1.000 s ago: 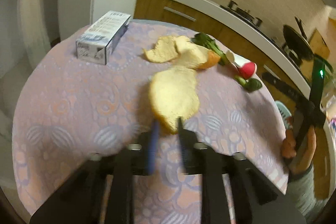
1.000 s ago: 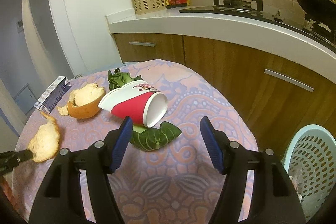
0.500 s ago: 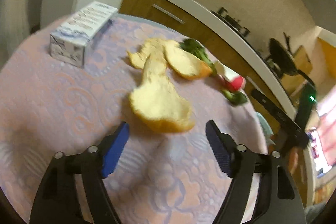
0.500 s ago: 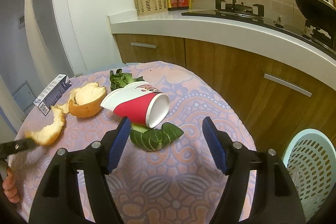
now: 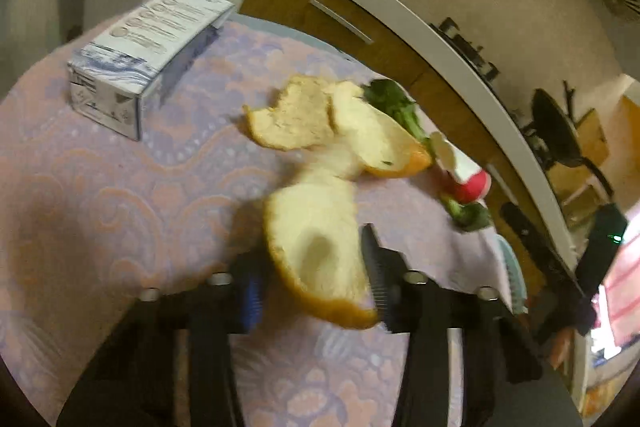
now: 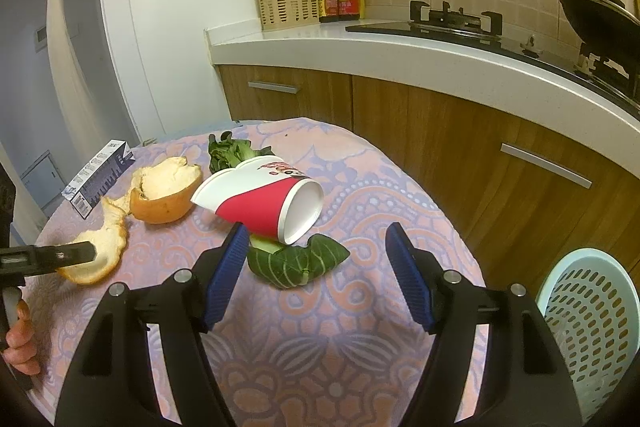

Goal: Collect trash
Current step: 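Grasp an orange peel with the left tool and lift it, then grasp the red-and-white paper cup with the right tool and lift it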

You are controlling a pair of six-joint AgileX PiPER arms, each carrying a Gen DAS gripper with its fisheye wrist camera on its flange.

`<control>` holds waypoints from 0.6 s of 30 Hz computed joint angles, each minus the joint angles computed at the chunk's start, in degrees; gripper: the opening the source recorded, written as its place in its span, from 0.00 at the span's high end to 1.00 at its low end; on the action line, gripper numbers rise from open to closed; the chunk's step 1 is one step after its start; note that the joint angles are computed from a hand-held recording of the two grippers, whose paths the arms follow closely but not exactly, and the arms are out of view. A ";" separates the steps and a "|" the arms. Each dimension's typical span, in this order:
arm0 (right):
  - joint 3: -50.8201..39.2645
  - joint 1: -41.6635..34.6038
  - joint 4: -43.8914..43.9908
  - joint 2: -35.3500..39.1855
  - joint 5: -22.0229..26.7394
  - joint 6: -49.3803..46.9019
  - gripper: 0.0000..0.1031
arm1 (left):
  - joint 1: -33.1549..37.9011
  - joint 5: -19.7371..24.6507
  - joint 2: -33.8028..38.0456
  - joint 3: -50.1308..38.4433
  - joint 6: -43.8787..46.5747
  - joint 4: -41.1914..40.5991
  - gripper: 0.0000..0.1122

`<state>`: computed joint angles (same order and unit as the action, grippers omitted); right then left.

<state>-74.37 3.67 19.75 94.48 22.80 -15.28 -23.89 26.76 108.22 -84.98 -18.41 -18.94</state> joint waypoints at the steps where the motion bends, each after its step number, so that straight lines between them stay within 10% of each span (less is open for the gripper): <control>1: 0.15 -0.06 -0.10 -0.08 -0.22 0.27 0.35 | -0.42 0.65 0.49 -0.68 -2.66 2.91 0.92; 13: -5.77 2.25 -3.51 3.17 4.22 0.22 0.32 | -7.41 -8.03 -4.65 6.23 -25.15 30.84 0.95; 18: -18.98 4.10 -5.76 10.51 12.57 -1.66 0.16 | -5.11 -12.04 -6.54 9.69 -17.87 21.57 0.95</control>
<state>-93.35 7.77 13.99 104.99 35.37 -16.93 -29.00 14.72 101.67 -75.29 -36.27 2.63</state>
